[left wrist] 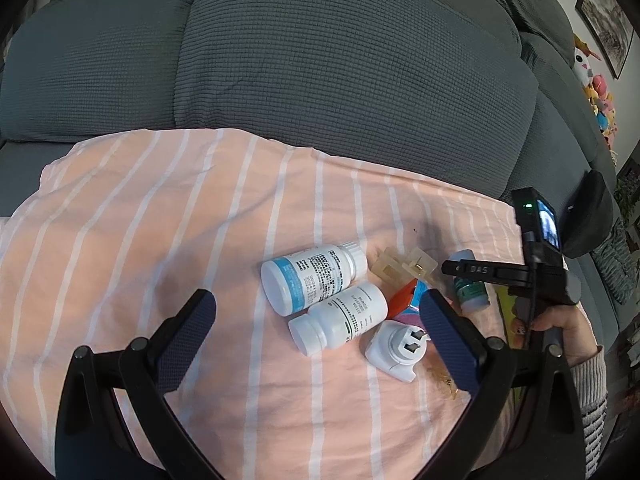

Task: Organize rigid objects
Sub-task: 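Close the right gripper on the green-label white pill bottle and lift, then carry the green-label bottle with the right gripper over the green tray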

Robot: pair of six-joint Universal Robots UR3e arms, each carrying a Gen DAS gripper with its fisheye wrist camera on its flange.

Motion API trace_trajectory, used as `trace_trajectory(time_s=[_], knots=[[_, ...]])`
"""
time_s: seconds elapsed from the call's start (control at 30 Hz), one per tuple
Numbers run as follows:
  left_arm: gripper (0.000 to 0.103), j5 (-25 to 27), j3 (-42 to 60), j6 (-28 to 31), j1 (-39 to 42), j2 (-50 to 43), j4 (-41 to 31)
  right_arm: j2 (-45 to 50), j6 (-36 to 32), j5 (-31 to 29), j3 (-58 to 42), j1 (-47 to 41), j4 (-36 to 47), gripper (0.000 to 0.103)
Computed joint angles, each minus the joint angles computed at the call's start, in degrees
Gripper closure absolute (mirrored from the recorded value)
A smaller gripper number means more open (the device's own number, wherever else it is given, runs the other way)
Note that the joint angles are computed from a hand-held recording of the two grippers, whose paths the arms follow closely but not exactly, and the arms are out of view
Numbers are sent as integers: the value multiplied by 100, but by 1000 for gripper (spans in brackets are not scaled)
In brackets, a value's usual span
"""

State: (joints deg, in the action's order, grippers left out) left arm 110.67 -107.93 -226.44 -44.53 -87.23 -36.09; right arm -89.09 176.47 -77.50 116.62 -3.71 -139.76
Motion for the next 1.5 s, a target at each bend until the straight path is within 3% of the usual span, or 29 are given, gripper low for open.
trace_trajectory(time_s=[0.23, 0.4, 0.6, 0.67, 0.83, 1.07, 1.33, 1.5], knots=[[2, 25, -124, 1, 8, 138, 1, -1422, -345, 1135, 659, -694, 483, 61], [2, -7, -212, -53, 69, 255, -81, -2785, -673, 2035, 775, -838, 1466, 61], [6, -93, -448, -235, 164, 567, -263, -3407, -276, 2644, 1055, -157, 2002, 61], [6, -139, -569, -271, 216, 721, -308, -3296, 184, 2206, 1234, 270, 1578, 61], [6, -255, -795, -224, 277, 989, -482, -3028, 505, 2124, 1620, 515, 1123, 61], [6, -728, -1067, -76, 407, 1033, -443, -1809, 1446, 720, 1264, 1771, 202, 61], [8, -1034, -1158, -23, 431, 866, -181, -2380, 1660, 578, 1531, 1577, 17, 57], [11, -1360, -1196, 52, 453, 659, 224, -2723, 1673, 875, 1773, 1158, -56, 55]])
